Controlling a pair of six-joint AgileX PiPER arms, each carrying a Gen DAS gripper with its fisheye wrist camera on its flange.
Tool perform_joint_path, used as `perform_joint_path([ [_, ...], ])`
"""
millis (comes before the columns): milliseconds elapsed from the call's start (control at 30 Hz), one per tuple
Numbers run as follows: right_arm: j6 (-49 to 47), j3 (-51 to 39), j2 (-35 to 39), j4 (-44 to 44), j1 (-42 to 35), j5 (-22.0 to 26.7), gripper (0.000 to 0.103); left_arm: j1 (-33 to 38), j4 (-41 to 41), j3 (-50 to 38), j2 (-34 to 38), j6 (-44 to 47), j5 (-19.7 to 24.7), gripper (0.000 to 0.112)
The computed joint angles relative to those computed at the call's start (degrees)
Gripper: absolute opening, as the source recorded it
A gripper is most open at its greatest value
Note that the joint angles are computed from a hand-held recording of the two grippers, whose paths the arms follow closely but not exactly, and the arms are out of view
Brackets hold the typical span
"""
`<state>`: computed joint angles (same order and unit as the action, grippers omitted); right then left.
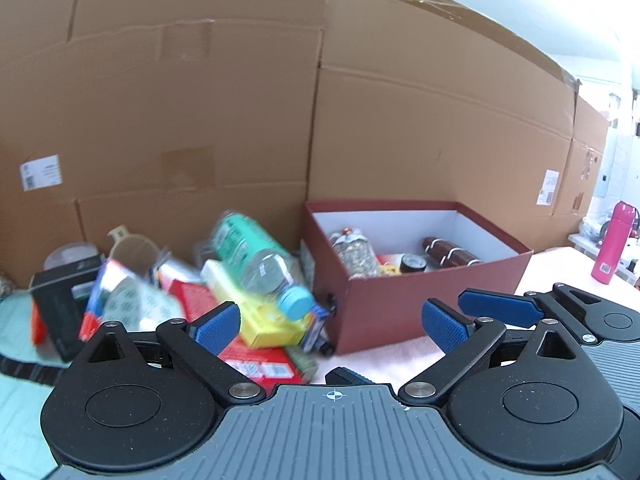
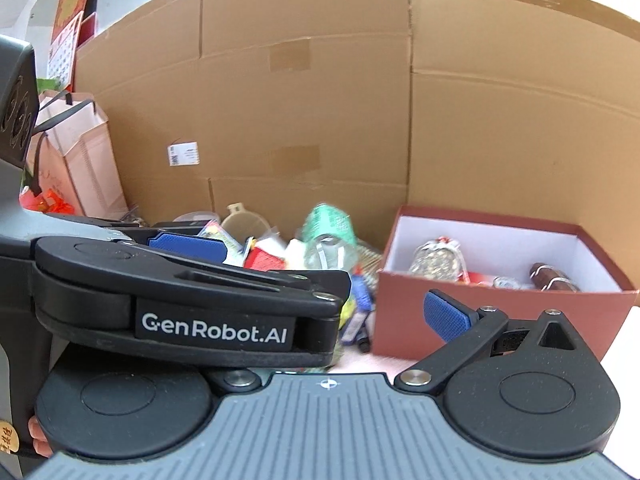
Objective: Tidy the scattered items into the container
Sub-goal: 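Withdraw both grippers from the box and move them over the pile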
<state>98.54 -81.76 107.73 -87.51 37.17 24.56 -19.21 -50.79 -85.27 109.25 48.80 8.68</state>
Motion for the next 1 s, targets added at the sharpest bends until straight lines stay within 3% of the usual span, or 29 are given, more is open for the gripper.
perform_joint_path([
  [267,-0.9,-2.4,3.1,2.9,3.3,0.8,0.103,4.5,-32.4,9.9,-4.7,33.1,1.4,0.102],
  [400,-1.7,-4.0,4.8,4.1,4.7,1.0,0.103,6.7,-37.9,12.2,-5.5,39.1,2.6,0.102],
  [733,-7.1,-10.2,9.6,10.1,6.5,1.8,0.103,12.2,-39.4,14.0,-5.6,41.1,7.1,0.102],
  [1000,-15.0,-17.4,13.9,17.4,6.7,2.8,0.103,16.6,-31.1,9.8,-2.6,31.2,10.6,0.102],
])
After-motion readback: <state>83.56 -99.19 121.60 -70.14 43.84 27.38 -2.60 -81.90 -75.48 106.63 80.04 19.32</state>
